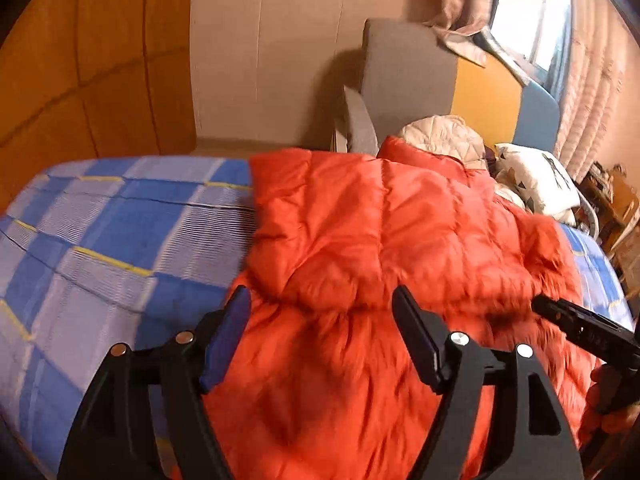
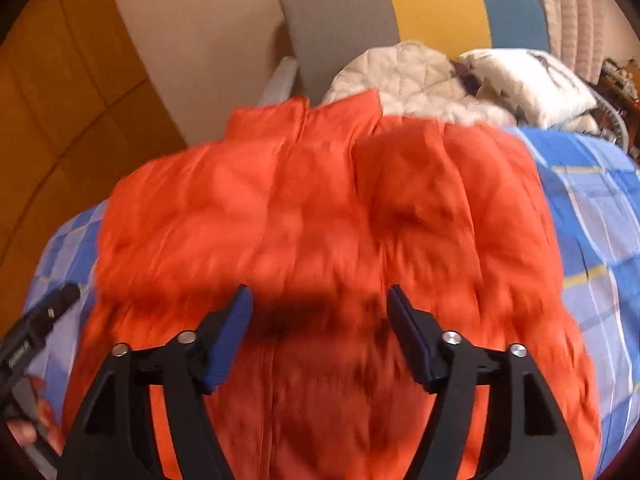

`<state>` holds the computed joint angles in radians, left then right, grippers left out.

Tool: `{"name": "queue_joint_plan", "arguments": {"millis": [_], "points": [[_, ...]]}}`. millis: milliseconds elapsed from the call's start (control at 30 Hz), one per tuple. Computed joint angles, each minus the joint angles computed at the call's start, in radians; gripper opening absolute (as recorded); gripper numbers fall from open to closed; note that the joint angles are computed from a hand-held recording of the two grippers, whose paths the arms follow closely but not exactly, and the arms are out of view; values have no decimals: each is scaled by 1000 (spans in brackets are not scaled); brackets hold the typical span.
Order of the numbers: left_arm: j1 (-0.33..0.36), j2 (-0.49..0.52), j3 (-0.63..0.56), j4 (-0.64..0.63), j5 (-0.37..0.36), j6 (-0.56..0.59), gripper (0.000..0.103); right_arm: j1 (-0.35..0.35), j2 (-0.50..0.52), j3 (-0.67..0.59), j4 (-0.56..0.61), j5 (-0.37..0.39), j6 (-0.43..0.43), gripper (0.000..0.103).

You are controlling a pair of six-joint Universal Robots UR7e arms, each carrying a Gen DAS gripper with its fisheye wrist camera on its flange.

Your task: Fold large clothes

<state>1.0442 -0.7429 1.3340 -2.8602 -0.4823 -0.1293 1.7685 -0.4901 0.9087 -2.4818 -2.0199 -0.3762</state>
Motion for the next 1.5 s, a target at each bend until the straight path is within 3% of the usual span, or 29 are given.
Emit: {"name": "queue_joint_plan", "arguments": {"millis": [167,300,733,900,967,1133,1167,1267,1367,1433,1500], "points": [[-57,-96,184,-66,51,-14,77,-20,-180,294,-81,-9,-12,73],[-90,-151,293,-84,70,-55,79,-34,-280,446,-151,-20,-41,73],[-130,-306,543,27,74,-289,79,-83,-425,614,-263,-51,-47,73],[-114,-384,630,14,7,-351,77,-94,-463,645,-293,-58,-51,73],[-101,-411,661,-8,-49,-369,68,-107,-488,659,-290,-46,-39,73],[-69,-451,710,-12,-160,-427,60,-137,-526,688,-303,-77,-17,75],[-61,-453,718,-31,-194,-417,56,-141,-529,693,-309,-89,-13,80],[-50,-451,725,-41,-245,-410,43,-161,-545,707,-290,-91,2,80],[-43,-444,731,-63,-274,-394,27,-182,-563,717,-247,-41,28,80],[-40,-446,734,-78,-290,-381,18,-188,-568,725,-245,-26,20,73],[-46,-445,739,-95,-289,-366,11,-187,-570,733,-247,-18,5,50]]}}
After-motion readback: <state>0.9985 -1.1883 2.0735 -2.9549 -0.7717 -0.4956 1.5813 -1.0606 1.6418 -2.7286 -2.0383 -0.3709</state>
